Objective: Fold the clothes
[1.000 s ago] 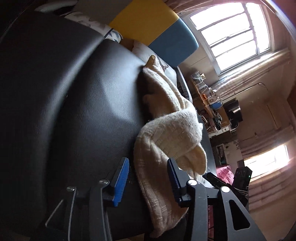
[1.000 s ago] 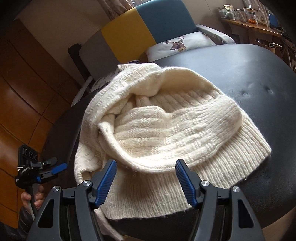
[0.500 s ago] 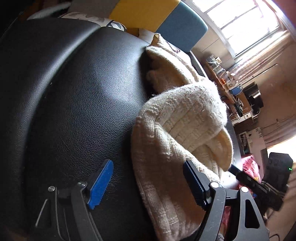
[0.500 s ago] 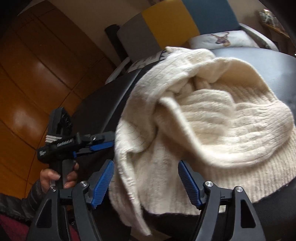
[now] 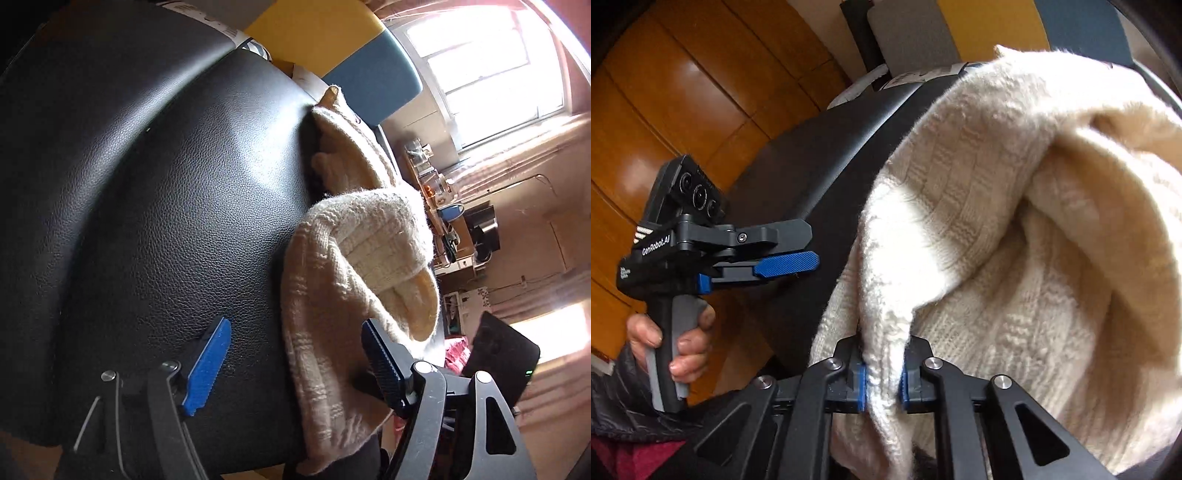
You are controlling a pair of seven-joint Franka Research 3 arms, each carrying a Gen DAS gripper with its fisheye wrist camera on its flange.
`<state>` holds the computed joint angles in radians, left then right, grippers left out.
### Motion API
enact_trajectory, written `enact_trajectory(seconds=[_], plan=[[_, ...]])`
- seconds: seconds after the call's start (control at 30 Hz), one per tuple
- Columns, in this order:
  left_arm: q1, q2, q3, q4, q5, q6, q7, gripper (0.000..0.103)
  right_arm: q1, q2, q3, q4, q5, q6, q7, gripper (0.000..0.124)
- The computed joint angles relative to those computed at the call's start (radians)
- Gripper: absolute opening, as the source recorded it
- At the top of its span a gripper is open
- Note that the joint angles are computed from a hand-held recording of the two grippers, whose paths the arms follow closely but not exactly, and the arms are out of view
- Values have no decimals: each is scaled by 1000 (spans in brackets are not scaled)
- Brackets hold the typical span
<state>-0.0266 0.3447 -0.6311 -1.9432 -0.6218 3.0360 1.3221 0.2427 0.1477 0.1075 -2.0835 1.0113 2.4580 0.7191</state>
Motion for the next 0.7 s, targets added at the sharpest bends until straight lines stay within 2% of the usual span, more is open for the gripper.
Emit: enact_trajectory(seconds=[0.07,0.13,0.3,0.37,0.43,0.5,0.57,0.7], plan=[[-17,21,18,35,22,-8,-18,76,-20,19,-1,15,67,-51,-25,19],[-2,33,-3,41,16,4,-10,79,-31,28,1,17,120,-68,-53,23],[102,55,-123,26,-42,46,41,80,17,-5,25,-36,147,101,-180,27],[129,62,-153,24,-48,48,45,80,35,2,20,-23,75,125,-117,26],[138,59,-160,22,-44,40,34,80,48,5,19,-13,16,167,-58,11],[123,46,-140,19,-29,27,14,80,36,3,24,1,50,153,-80,8],[89,26,-99,13,-2,12,-9,80,19,-15,29,7,149,155,-153,7],[-20,-16,28,11,92,-29,-77,80,-22,-66,-2,23,403,131,-313,7]])
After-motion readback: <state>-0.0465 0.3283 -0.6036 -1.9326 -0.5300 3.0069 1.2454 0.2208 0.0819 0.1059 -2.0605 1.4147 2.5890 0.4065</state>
